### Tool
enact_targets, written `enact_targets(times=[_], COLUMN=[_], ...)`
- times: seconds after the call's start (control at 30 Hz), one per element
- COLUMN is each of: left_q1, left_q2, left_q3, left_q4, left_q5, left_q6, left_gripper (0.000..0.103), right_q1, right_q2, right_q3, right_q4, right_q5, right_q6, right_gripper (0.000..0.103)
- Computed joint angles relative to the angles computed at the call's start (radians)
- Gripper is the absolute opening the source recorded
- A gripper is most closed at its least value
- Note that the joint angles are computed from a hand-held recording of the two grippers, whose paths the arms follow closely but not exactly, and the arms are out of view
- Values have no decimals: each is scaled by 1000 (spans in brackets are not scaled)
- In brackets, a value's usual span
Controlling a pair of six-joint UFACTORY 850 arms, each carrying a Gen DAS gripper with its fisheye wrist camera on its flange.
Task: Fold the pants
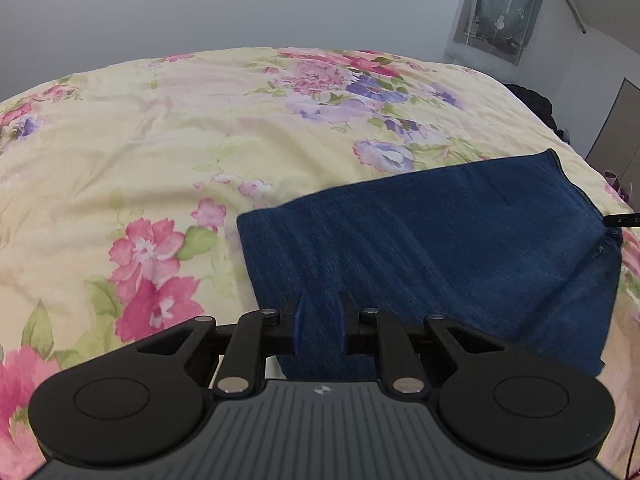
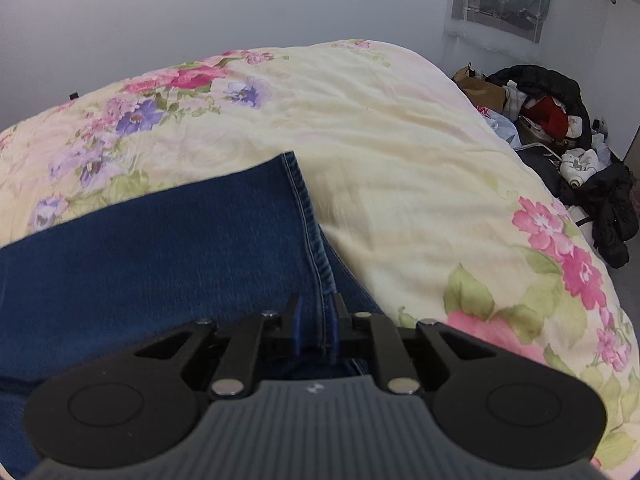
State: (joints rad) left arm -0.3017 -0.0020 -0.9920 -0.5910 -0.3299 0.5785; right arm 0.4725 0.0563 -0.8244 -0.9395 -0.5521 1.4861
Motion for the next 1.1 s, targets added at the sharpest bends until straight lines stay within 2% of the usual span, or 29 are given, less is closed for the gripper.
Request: enact_targets(times=[0.07, 0.13, 0.23, 0.33, 0.53, 0.7, 0.8, 0.87, 0.93, 0.97, 1.0, 1.03, 1.1], left_q1=[-9, -21, -31, -34, -62, -40, -24, -21, -24, -30, -36, -45, -63], left_q2=[26, 44, 53, 55, 55, 74, 100, 123, 138, 139, 139, 132, 113], left_q3=[27, 48, 70, 94, 107, 117, 116, 114, 107, 100, 94, 82, 61], left_q4=[18, 85, 170, 189, 376, 341, 295, 280, 285, 300, 310, 321, 329], left_q5=[-5, -3, -12, -15, -55, -97, -109, -108, -101, -92, -83, -71, -49], left_q6=[-15, -66, -138, -153, -302, -276, -257, -237, -243, -260, -273, -294, -339], left_gripper=[19, 19, 19, 19, 19, 19, 19, 19, 19, 19, 19, 19, 20], right_q1=[-2, -13, -3, 2, -5, 3, 10, 19, 20, 16, 11, 3, -23], right_q2=[1, -3, -32, -39, -35, -44, -48, -27, 31, 78, 121, 158, 234], right_q3=[31, 50, 44, 47, 59, 56, 29, 22, 54, 86, 115, 140, 202], right_q4=[-19, -21, -46, -64, -88, -101, -31, -15, -41, -67, -87, -93, -114], right_q5=[12, 49, 41, 40, 62, 48, 9, -21, -6, 20, 48, 78, 165], right_q6=[22, 66, 89, 124, 169, 205, 137, 129, 218, 294, 367, 428, 570], right_gripper=[15, 15, 16, 16, 17, 17, 18, 23, 37, 48, 54, 55, 63])
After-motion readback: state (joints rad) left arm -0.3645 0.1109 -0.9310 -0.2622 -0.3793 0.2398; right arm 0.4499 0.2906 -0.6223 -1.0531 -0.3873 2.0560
